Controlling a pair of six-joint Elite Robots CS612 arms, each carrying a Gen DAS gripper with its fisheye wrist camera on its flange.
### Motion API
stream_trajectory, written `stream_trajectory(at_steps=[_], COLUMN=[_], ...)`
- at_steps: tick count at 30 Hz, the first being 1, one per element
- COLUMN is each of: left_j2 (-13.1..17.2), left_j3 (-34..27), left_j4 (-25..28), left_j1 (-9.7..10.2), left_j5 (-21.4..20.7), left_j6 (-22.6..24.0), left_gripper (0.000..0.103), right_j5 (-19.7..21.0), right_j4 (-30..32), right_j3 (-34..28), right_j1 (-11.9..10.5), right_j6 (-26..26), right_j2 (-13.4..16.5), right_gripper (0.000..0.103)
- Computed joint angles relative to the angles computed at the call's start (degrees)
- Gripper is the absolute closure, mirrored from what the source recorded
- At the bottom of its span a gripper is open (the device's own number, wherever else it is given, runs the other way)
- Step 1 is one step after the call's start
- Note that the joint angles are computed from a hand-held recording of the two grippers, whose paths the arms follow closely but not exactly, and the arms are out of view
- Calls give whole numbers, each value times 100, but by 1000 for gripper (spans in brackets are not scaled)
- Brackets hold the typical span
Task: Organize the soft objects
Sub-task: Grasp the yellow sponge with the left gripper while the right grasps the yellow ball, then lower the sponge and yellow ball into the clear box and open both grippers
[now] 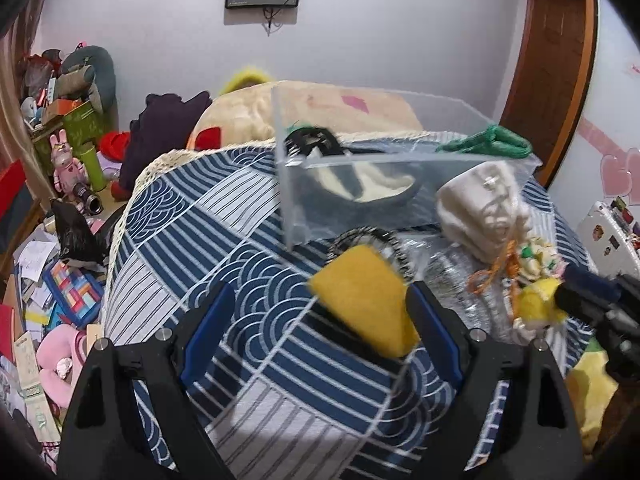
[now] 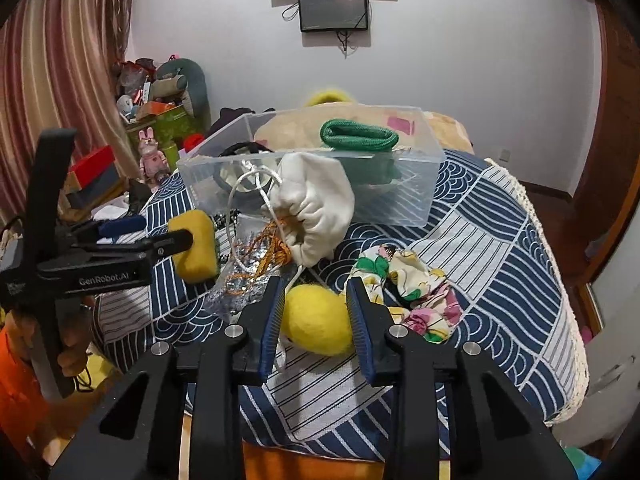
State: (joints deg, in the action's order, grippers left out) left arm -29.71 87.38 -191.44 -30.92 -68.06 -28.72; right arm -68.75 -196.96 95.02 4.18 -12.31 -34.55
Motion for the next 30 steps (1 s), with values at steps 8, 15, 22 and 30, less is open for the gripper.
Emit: stream_trajectory(at_steps=[8,15,22,30], left_j2=[104,134,74,-96], left_j3=[-257,-220,-27,283], left_j4=[288,406,34,-398], left_j1=[-2,34,25,-86], left_j5=[-87,-244,-318,-139], left_j6=[-46,-192,-331,-272], left_gripper=[15,34,50,52], right_j5=[-27,23,35,124], right_j4=[130,385,387,-74], right_j3=[-5,-5,-9,59], right_j1=[16,2,20,-36], right_j6=[-86,-178,-238,247], right_j2=[1,-25,-5,-33], right_gripper=[73,62,61,66])
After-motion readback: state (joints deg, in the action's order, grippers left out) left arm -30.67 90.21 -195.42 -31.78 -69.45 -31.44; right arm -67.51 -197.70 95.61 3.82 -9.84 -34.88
